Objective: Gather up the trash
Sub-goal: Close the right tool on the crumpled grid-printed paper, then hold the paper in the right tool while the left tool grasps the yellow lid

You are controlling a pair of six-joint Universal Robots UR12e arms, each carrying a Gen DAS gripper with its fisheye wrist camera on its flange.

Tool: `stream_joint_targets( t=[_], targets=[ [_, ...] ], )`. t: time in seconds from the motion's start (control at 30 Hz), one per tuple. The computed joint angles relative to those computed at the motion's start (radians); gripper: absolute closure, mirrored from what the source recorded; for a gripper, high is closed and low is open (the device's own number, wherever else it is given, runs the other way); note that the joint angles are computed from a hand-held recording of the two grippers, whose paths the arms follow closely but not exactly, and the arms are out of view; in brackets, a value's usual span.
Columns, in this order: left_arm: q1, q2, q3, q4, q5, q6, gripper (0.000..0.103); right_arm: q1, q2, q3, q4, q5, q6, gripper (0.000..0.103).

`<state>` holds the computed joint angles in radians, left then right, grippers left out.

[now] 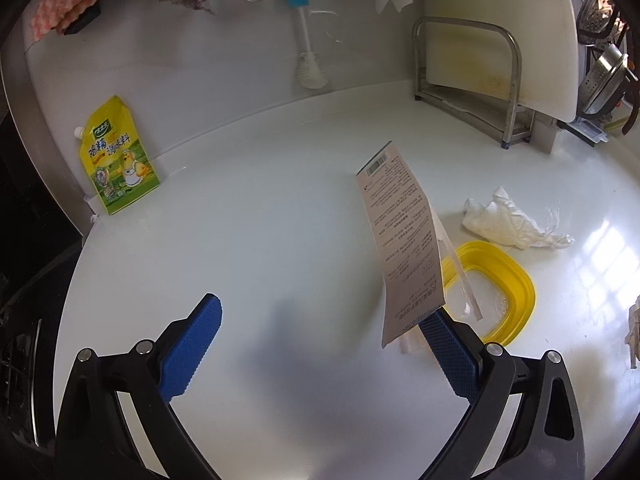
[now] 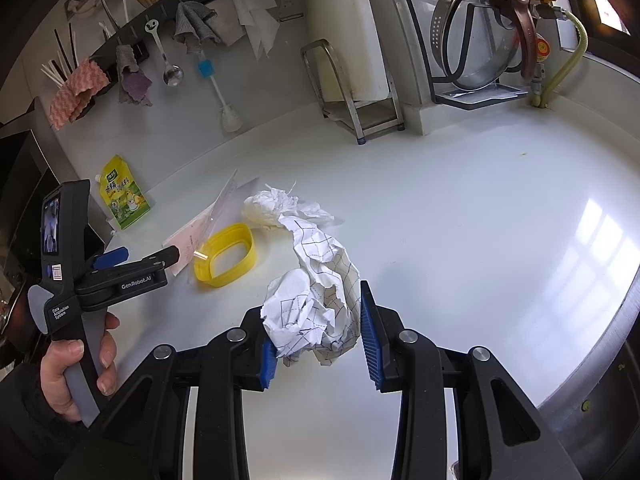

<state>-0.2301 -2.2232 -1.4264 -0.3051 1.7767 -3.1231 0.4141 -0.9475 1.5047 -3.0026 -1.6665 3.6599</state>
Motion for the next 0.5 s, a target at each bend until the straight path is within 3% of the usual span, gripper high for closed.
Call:
stream_joint_targets(
  t=[0.13,0.27,0.5],
  targets=[
    [0.016,0.012,-0.016,0.002,-0.018,-0.036,0.006,0.0,0.002,-0.001,0.002,0.006,-0.004,0.069],
    [0.023,0.019,-0.034,0.061,0.01,-0.063,0.006,-0.001,0.003,0.0,0.001,0.014,-0.008,0.069],
    [0.045,0.046,-0.055,0.138,-0.028,-0.11,0.006,-0.002,0.004,-0.001,0.004,0.023,-0.007,0.069]
  ],
)
